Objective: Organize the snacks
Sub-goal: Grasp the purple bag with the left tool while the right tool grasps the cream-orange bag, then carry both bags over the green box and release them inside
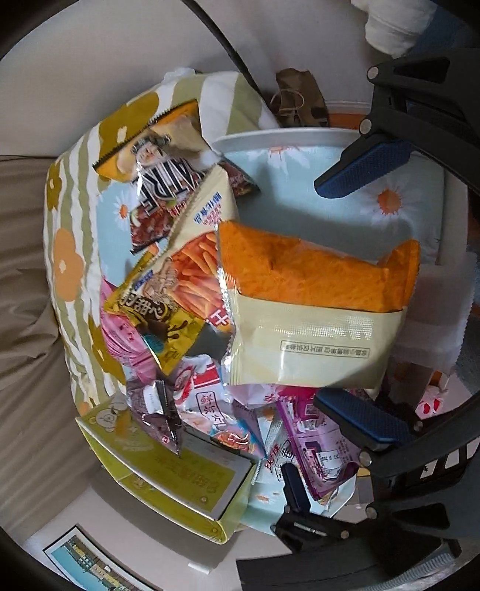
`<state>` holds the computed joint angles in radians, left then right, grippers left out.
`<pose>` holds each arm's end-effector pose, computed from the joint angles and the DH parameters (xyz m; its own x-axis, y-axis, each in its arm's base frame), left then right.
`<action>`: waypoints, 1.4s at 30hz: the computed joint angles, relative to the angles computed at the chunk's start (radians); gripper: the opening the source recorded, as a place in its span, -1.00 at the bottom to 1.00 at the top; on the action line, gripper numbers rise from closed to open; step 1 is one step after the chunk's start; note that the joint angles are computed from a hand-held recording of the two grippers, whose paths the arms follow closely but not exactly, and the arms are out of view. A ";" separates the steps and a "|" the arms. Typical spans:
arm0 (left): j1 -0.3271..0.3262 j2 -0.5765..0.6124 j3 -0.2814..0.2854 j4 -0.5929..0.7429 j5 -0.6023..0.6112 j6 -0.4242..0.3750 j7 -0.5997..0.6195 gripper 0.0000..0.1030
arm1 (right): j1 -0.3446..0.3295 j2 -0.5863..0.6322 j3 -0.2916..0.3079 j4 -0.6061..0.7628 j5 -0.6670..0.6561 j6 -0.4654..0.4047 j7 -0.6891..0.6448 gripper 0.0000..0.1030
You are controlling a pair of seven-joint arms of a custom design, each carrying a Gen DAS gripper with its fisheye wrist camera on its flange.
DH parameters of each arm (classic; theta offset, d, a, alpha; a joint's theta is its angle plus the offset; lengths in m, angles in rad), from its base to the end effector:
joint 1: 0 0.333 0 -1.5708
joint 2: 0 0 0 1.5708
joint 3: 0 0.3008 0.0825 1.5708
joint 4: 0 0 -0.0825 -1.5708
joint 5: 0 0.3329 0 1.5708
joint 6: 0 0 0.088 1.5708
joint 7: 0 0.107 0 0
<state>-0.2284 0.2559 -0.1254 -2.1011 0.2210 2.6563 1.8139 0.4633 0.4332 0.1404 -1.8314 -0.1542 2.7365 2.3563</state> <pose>0.5286 -0.1987 0.3503 -0.6644 -0.7229 -0.1898 -0.6796 0.6900 -0.2491 0.5264 0.3577 0.3690 -0.0242 -0.9595 -0.2806 -0.9216 0.1302 -0.3657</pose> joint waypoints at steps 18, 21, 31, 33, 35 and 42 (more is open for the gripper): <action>0.028 0.013 -0.018 0.015 -0.142 -0.012 0.087 0.40 | -0.044 0.018 0.053 0.000 0.111 -0.001 -0.156 0.59; 0.026 0.011 -0.013 0.014 -0.139 -0.010 0.078 0.37 | -0.074 0.024 0.091 -0.012 0.169 0.029 -0.206 0.30; 0.035 -0.054 -0.021 -0.029 -0.152 0.005 0.064 0.33 | -0.041 -0.044 0.049 -0.080 0.145 0.082 -0.163 0.05; 0.042 -0.075 -0.027 -0.035 -0.169 0.009 0.067 0.33 | -0.031 -0.065 0.037 -0.092 0.124 0.086 -0.145 0.05; 0.046 -0.100 -0.032 -0.045 -0.183 0.013 0.067 0.33 | -0.025 -0.088 0.031 -0.109 0.108 0.098 -0.127 0.05; 0.072 -0.192 -0.041 -0.059 -0.260 0.032 0.077 0.33 | 0.005 -0.146 -0.007 -0.092 0.008 0.083 -0.065 0.05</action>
<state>-0.1562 0.0643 -0.1664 -2.1603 -0.0388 2.6878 1.8905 0.4687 0.2873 0.1332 -1.9235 -0.1462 2.8198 2.2916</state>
